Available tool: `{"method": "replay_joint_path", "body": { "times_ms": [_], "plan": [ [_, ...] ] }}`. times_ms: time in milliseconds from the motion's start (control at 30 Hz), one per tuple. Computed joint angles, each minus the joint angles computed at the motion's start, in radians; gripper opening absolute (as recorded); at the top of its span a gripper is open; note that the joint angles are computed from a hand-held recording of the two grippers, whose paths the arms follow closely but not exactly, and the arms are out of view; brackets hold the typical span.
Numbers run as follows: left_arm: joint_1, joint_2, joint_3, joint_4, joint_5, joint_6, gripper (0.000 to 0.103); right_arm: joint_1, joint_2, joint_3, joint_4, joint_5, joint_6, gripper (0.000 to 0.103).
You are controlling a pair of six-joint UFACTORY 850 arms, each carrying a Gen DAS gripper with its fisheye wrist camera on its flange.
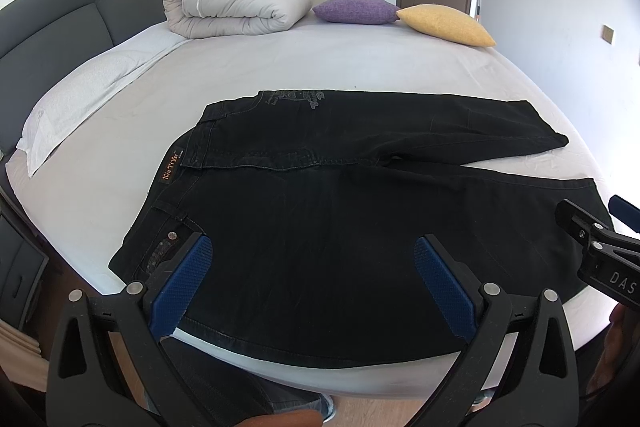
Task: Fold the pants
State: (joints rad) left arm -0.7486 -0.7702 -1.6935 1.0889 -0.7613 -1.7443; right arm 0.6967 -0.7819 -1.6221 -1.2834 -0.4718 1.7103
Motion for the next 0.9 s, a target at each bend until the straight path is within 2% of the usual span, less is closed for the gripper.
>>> {"method": "replay_joint_path", "body": {
  "times_ms": [400,600,767,833,900],
  "plan": [
    [0.004,0.003,0.025,0.012,0.01,-0.022,0.103,-0.007,-0.006,-0.003,0.002,0.014,-0.008,0.103],
    [0.005,-0.008,0.014,0.02,-0.015,-0.004,0.103,-0.011,-0.016,-0.012,0.017,0.024,-0.033,0.103],
    [0.041,0.005,0.031,0.042,0.035,0.006,0.103,-0.031,-0.034,-0.04,0.074,0.098,-0.142,0.103],
    [0.072,0.012,0.043,0.092,0.066,-0.005,0.103,-0.052,-0.038,-0.05,0.08,0.188,-0.184,0.103],
    [0.116,0.012,0.047,0.146,0.133,0.027,0.103,-0.072,-0.045,-0.068,0.094,0.258,-0.236,0.103]
  ]
}}
